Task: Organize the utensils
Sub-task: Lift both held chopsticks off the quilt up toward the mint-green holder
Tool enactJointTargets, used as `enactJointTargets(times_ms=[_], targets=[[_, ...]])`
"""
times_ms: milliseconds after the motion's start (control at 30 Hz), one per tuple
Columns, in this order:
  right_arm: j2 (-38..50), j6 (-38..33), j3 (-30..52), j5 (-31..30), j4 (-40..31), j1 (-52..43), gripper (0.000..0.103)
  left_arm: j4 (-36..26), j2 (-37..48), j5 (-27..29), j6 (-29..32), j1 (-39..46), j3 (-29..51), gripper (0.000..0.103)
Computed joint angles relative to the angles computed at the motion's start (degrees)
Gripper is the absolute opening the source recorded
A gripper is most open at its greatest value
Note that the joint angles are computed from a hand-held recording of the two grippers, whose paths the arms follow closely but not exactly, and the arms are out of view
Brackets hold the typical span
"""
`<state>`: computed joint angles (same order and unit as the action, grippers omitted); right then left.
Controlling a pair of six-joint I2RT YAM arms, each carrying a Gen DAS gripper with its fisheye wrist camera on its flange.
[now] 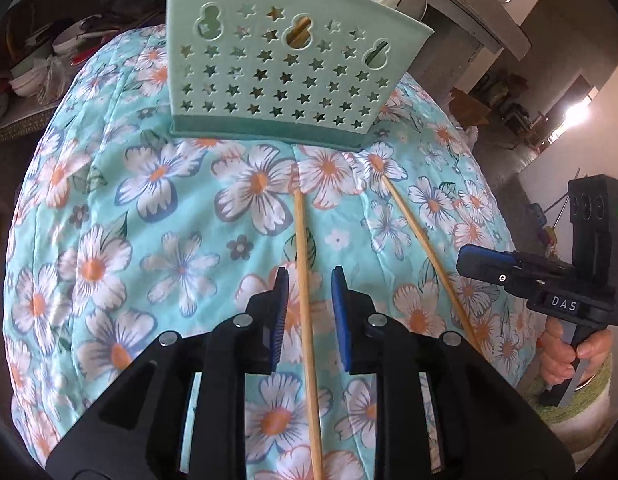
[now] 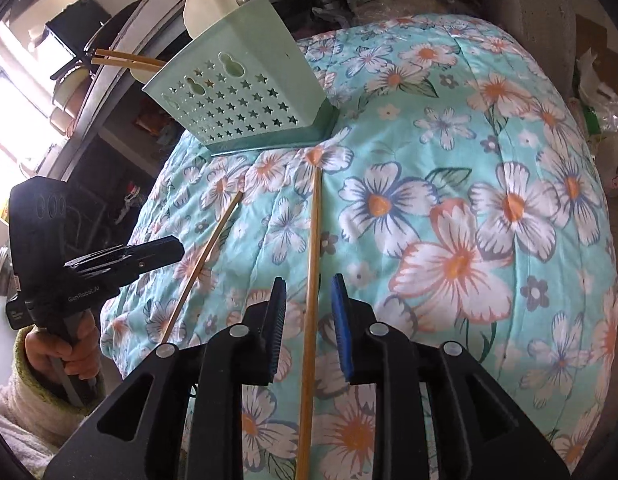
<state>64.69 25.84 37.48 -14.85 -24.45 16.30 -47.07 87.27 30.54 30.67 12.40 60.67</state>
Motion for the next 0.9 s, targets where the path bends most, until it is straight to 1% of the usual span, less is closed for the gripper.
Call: enactJointTargets(times_ms=[100,300,400,467,500,567,633,667,700,767,900], targets=[[5.42,-0.73,3.79,0.65,1.75,0.45,0.023,2.79,3.45,-3.48,-1.07,-3.50,1.92,0.020],[16.52,-1.58,10.81,3.29,3.68,1.75,0.023,4.80,9.40,-8.27,-1.46,-7.76,5.13,0.020],[20.58,-2.03,13.65,5.79,3.48,2.62,0.023,6.51,10.75,-8.73,-2.57,-8.50,5.49,0.020],[22.55,-2.21,14.78,6.73,3.61,2.80,0.022,7.36,11.07,-9.07,-3.17,-8.90,5.51,0.020],[23.33,-2.34,15.17,7.26,3.79,3.09,0.019,7.82,11.18,-9.12,-3.56,-9.16,5.45,0.020],[24.03,-2.24,14.92,8.56,4.33,3.72,0.015,8.92,10.96,-9.22,-3.94,-9.45,4.90,0.019],[24.53,-2.09,14.90,9.17,4.77,3.93,0.008,10.09,11.13,-9.30,-4.41,-9.47,4.63,0.014],[24.14,-1.97,14.41,9.23,5.01,3.92,0.007,10.37,11.16,-9.19,-4.78,-9.27,4.56,0.012],[23.98,-1.80,14.25,9.06,5.17,3.82,0.007,10.69,11.37,-9.28,-5.58,-9.43,4.68,0.008],[23.18,-1.33,13.98,8.65,5.18,3.56,0.007,10.41,12.24,-8.58,-6.78,-9.18,5.76,0.007],[19.53,-0.60,12.83,8.12,4.42,3.17,0.007,9.43,11.22,-6.55,-6.25,-7.16,6.38,0.006]])
